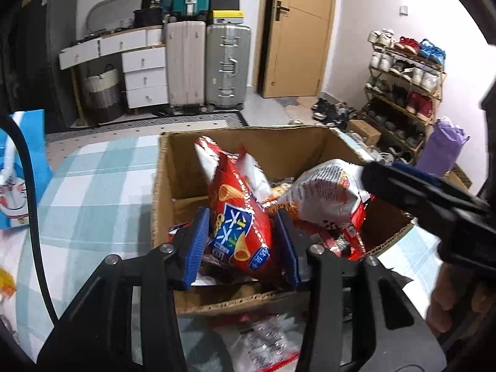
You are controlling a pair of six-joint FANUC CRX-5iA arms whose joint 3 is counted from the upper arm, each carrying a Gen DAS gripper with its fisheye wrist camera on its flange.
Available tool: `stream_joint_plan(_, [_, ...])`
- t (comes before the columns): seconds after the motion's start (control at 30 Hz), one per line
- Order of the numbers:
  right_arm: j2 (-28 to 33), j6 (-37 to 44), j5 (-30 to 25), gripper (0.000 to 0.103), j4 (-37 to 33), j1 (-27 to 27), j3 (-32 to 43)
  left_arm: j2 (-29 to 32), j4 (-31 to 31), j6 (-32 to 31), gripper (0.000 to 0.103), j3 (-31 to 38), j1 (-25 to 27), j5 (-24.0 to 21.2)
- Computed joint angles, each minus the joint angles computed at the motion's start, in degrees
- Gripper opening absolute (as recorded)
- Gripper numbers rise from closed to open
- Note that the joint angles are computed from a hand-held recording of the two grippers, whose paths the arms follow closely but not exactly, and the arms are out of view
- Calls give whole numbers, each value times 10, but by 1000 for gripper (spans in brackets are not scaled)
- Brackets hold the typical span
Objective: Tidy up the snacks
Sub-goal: 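Move both tools back toward the purple candy bag and white biscuit pack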
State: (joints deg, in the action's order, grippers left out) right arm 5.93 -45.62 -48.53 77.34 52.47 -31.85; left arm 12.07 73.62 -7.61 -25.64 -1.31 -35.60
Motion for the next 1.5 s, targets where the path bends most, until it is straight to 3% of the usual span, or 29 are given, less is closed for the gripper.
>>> stream_joint_plan(0.03, [-5, -1, -11, 90, 1, 9, -5, -7, 12, -10, 48, -9, -3, 12])
stream_joint_plan(0.07, [-8, -2, -17, 98, 3, 14, -8, -12, 23, -21, 66, -16, 0, 10])
stream_joint_plan(0.13, [-19, 5, -26, 101, 2, 30, -19, -18, 37, -42, 88, -24, 23, -53])
stream_joint_plan(0.23, [-29, 27, -46, 102, -23, 60, -24, -40, 53, -61, 101, -44, 36, -57])
stream_joint_plan(0.63, [-49, 32, -109, 102, -111, 154, -35, -100, -24, -27, 102, -96, 173, -153])
stream_joint_plan(0.83, [-44, 19, -115, 102, -134, 179, -35, -112, -36, -47, 102, -121, 209, -154])
stream_joint_plan(1.13, [-23, 32, -94, 102, -167, 179, -24, -99, -56, -36, 102, -129, 207, -142])
stream_joint_plan(1.5, [-12, 22, -40, 102, -176, 155, -28, -103, -21, -63, 102, -144, 184, -111])
